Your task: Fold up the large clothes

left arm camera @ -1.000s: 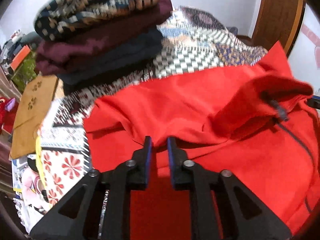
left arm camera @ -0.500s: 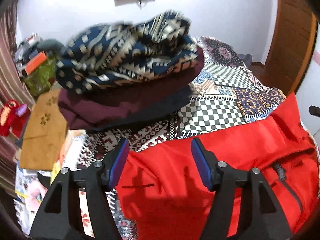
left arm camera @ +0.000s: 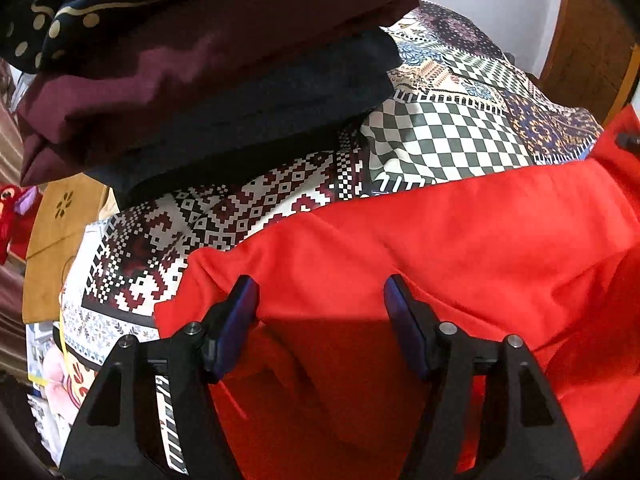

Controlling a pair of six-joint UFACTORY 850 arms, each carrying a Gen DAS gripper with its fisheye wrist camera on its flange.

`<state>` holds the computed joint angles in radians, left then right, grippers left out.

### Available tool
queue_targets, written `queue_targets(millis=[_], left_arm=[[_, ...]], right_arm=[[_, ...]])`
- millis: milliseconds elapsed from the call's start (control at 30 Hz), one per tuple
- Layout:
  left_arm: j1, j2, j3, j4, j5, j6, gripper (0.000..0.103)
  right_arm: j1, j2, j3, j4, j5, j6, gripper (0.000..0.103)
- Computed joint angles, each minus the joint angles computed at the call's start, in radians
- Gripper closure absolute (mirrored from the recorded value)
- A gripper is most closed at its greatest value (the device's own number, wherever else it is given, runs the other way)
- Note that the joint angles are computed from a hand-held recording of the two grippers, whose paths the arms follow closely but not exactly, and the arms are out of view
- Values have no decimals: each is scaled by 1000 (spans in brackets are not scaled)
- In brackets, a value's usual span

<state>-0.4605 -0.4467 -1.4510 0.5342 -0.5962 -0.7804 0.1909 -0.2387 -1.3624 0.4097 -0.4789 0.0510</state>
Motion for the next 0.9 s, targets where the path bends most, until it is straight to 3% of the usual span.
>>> queue_targets(millis=[133, 267, 367, 533, 667, 733, 767, 867, 900], left_arm=[[1, 19, 29, 13, 5, 0, 35], [8, 38, 58, 12, 10, -10, 34], [11, 51, 76, 18, 14, -29, 31], [3, 59, 84, 72, -19, -77, 30], [3, 87, 95, 46, -51, -91, 30], [-1, 113, 104, 40, -44, -103, 31], [-5, 133, 110, 34, -32, -104, 31], [-22, 174, 112, 48, 10, -117, 30], [-30, 180, 105, 54, 20, -119, 30]], right_arm=[[-7, 81, 69, 6, 59, -35, 99], [-27, 139, 136, 3, 56, -56, 98], [-38, 157, 171, -49, 55, 2, 97], [-33, 204, 205, -330, 55, 287, 88], [-11, 250, 202, -404, 19, 320, 88], [-3, 266, 197, -327, 6, 224, 86], [1, 271, 192, -290, -1, 184, 81], [27, 282, 187, -151, 2, 48, 53], [37, 285, 190, -116, 12, 13, 52]])
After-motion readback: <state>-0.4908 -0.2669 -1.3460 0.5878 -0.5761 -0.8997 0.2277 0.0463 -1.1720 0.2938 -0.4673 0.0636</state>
